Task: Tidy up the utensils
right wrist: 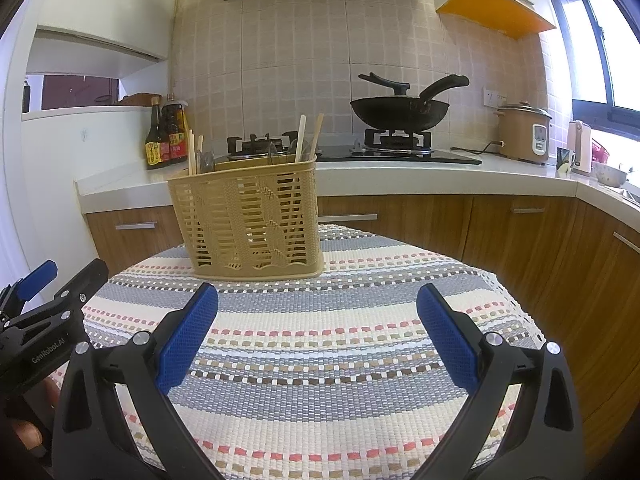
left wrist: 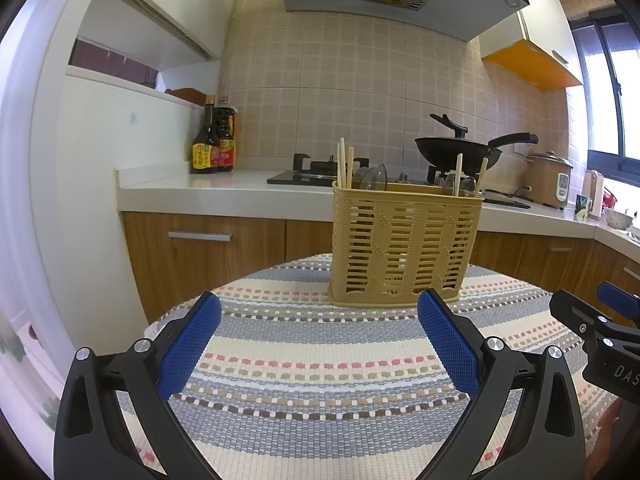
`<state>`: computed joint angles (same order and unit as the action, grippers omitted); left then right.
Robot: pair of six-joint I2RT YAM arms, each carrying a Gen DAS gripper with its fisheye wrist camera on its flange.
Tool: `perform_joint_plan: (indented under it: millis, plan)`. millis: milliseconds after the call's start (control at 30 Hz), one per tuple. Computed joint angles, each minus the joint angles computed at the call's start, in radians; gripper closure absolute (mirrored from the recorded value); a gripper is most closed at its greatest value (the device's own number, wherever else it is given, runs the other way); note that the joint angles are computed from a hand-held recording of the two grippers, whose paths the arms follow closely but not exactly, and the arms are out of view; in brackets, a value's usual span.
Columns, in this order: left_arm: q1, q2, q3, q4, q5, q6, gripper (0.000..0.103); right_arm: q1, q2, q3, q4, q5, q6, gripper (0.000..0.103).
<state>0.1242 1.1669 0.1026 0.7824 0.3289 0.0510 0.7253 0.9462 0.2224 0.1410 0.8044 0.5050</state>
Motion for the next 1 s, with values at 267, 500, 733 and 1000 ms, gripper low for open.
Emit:
perform_joint_plan:
  millis: [267, 500, 733, 1000]
  plan:
    - [0.0, -0.001, 0.003, -0.003, -0.002, 0.001, 0.008, 0.004, 0.009, 0.003, -0.001, 0.004, 0.0, 0.008]
    - [-0.009, -0.013, -0.001, -0.011, -0.014, 0.002, 0.008, 0.007, -0.008, -0.002, -0.005, 0.003, 0.002, 0.008]
    - [-0.001, -0.009, 0.01, -0.028, -0.003, -0.002, 0.008, 0.003, 0.002, 0.002, -0.004, -0.003, 0.0, 0.008]
    - [0.01, 0.006, 0.03, -0.055, 0.013, -0.005, 0.008, 0.001, 0.008, 0.004, -0.001, -0.005, -0.003, 0.008]
